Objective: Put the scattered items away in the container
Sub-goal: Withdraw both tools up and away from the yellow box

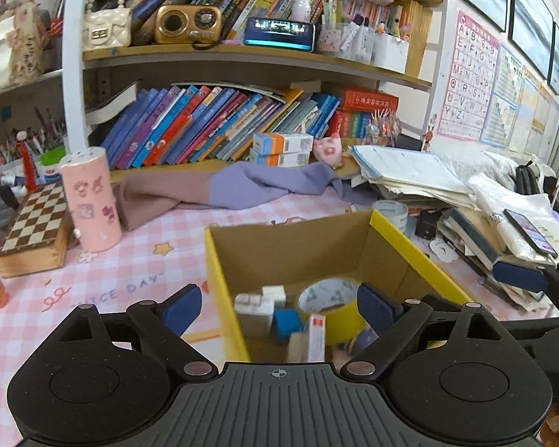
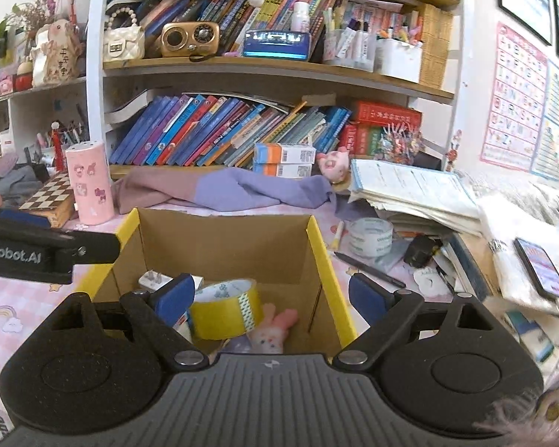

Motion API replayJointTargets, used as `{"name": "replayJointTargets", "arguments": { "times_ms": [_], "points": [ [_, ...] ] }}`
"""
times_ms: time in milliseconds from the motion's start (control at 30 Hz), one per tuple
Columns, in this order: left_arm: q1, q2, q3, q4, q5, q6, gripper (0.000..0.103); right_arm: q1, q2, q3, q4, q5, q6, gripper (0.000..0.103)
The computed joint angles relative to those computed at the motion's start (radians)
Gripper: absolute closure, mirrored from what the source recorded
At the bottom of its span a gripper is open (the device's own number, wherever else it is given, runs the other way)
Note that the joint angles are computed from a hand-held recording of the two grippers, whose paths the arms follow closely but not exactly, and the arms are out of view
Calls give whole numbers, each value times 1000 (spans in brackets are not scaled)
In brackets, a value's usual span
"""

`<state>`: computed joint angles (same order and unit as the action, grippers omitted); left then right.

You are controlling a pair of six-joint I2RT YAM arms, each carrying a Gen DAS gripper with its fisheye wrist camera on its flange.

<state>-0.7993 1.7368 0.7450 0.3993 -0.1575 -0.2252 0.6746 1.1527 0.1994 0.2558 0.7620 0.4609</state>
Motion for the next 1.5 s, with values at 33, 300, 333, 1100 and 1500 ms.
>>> {"name": "replayJointTargets", "arguments": {
  "times_ms": [33,300,333,1100,1500],
  "points": [
    [8,-15,-22,5,10,2,10,37,7,11,-39,33,50,12],
    [71,-161,-228,29,96,22,10,376,184,190,-517,279,643,12],
    [79,-178,-253,31,108,29,10,418,226,225,-601,295,749,12],
    [282,-457,-572,-28,306,173,10,794,748,685,-1141,134,1475,12],
    [415,-549,-617,-80,326,190,10,822,789,762,-1176,128,1469,11]
  ]
}}
